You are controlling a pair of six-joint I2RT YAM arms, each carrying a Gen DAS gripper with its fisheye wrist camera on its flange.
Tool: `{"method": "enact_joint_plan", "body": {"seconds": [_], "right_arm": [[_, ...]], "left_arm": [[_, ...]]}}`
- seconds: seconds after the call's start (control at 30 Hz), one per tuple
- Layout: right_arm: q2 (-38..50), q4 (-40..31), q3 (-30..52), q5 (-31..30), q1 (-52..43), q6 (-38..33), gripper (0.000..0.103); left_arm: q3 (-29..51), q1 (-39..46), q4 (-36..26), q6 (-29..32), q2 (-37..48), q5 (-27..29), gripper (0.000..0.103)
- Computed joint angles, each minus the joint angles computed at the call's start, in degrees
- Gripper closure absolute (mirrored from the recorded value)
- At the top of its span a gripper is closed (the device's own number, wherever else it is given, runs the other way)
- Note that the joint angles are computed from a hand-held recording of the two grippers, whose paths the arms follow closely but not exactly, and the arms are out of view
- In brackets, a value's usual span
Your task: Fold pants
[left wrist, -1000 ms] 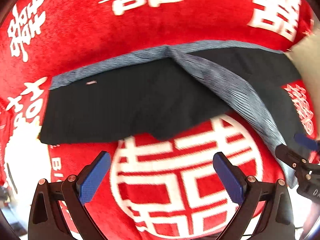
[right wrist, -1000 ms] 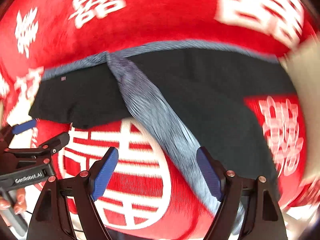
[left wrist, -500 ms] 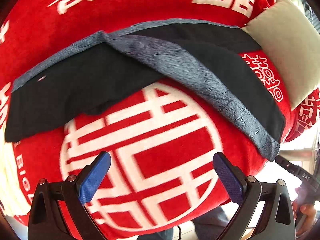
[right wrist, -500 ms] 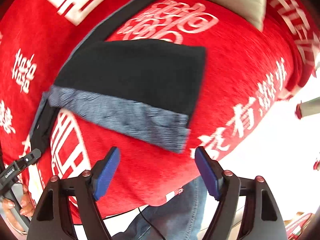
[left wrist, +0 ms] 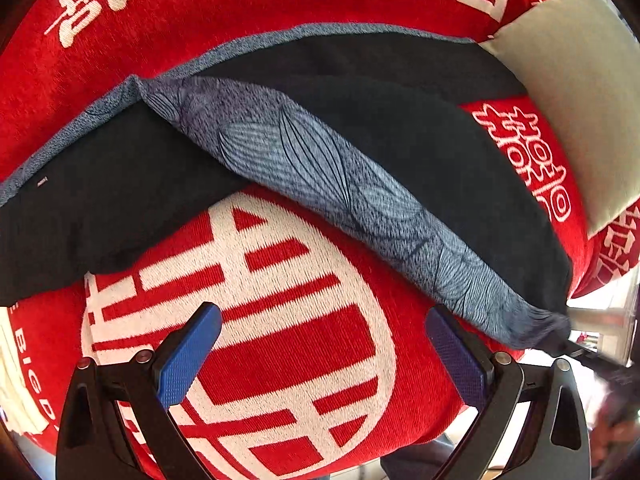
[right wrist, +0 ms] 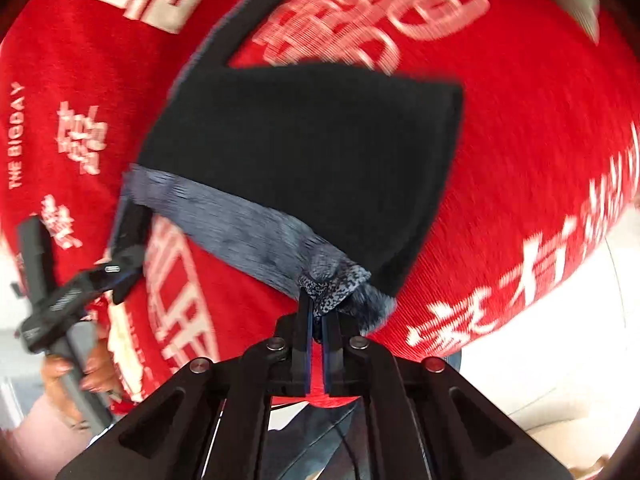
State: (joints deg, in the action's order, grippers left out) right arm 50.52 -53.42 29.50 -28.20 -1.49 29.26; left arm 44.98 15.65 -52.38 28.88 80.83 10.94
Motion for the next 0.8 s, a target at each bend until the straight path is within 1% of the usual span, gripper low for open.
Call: {"method": "enact_joint_plan", "body": {"seconds": [0.1, 0.17, 0.2, 0.23, 0.27, 0.3, 0.4, 0.47, 0.5, 0.57, 0.6, 0.63, 0.67, 0.7, 0.73, 0.77, 0.8], "right_arm": [[9.05, -3.23, 11.84, -2.17, -5.58, -9.71, 0.1], [18.18, -4.19, 22.81, -2.34, -8.49, -15.89, 0.1], [21.03, -4.32, 26.21, -2.36, -9.25, -17.45, 0.1], [26.43, -3.88, 32.49, -2.49, -10.24, -19.84, 0.1], [29.71, -4.57, 36.5, -2.05, -10.72, -21.52, 0.1], [35.24, -4.72, 43.39, -0.43, -10.79, -23.6, 0.1], [46.86, -5.91, 58.44, 2.42, -11.33, -26.99, 0.1], [56.21, -6.49, 70.48, 6.56, -10.13, -28.61, 0.1], [59.47, -6.44, 73.98, 7.86, -9.88, -29.13, 0.1], [68.73, -8.34, 85.09, 11.26, -8.8, -29.67, 0.1], [71.34, -9.19, 88.18, 12.4, -8.9, -30.34, 0.1], [76.08, -10.47, 93.4, 14.12, -8.36, -30.61, 0.098], [81.49, -13.48, 99.79, 15.34, -8.04, -30.5, 0.097], [84.27, -15.77, 103.3, 16.45, -8.28, -30.61, 0.097], [88.8, -19.41, 109.21, 17.99, -8.1, -29.85, 0.089], [90.85, -21.36, 112.24, 18.2, -8.15, -29.09, 0.076], [90.98, -21.32, 112.39, 17.77, -8.26, -28.53, 0.071]], "left_arm": [[2.25, -0.37, -0.33, -2.94, 0.83, -0.39, 0.0], [4.23, -0.55, -0.45, -5.32, 1.45, -0.74, 0.0], [5.26, -0.8, -0.29, -6.72, 1.75, -0.96, 0.0], [6.26, -0.93, -0.02, -8.0, 2.14, -1.25, 0.0], [7.42, -1.46, 0.32, -9.78, 2.62, -1.81, 0.0], [8.38, -1.68, 0.61, -10.88, 3.27, -2.3, 0.0], [11.0, -3.19, 2.21, -15.31, 5.38, -3.57, 0.0], [12.84, -5.01, 4.25, -18.95, 7.74, -4.71, 0.0], [13.76, -5.57, 5.08, -20.04, 8.98, -5.19, 0.0], [15.75, -7.69, 8.02, -23.21, 12.69, -6.45, 0.0], [16.58, -8.71, 9.57, -24.67, 14.48, -7.13, 0.0], [17.45, -9.5, 10.74, -25.89, 16.24, -8.06, 0.0], [18.83, -10.31, 11.46, -27.14, 18.44, -8.86, 0.0], [20.6, -11.04, 11.9, -28.38, 20.82, -9.34, 0.0], [21.79, -11.56, 12.1, -29.18, 22.18, -9.88, 0.0], [23.08, -11.98, 12.32, -29.7, 23.41, -10.49, 0.0], [23.64, -12.01, 12.6, -29.65, 23.78, -10.81, 0.0]]}}
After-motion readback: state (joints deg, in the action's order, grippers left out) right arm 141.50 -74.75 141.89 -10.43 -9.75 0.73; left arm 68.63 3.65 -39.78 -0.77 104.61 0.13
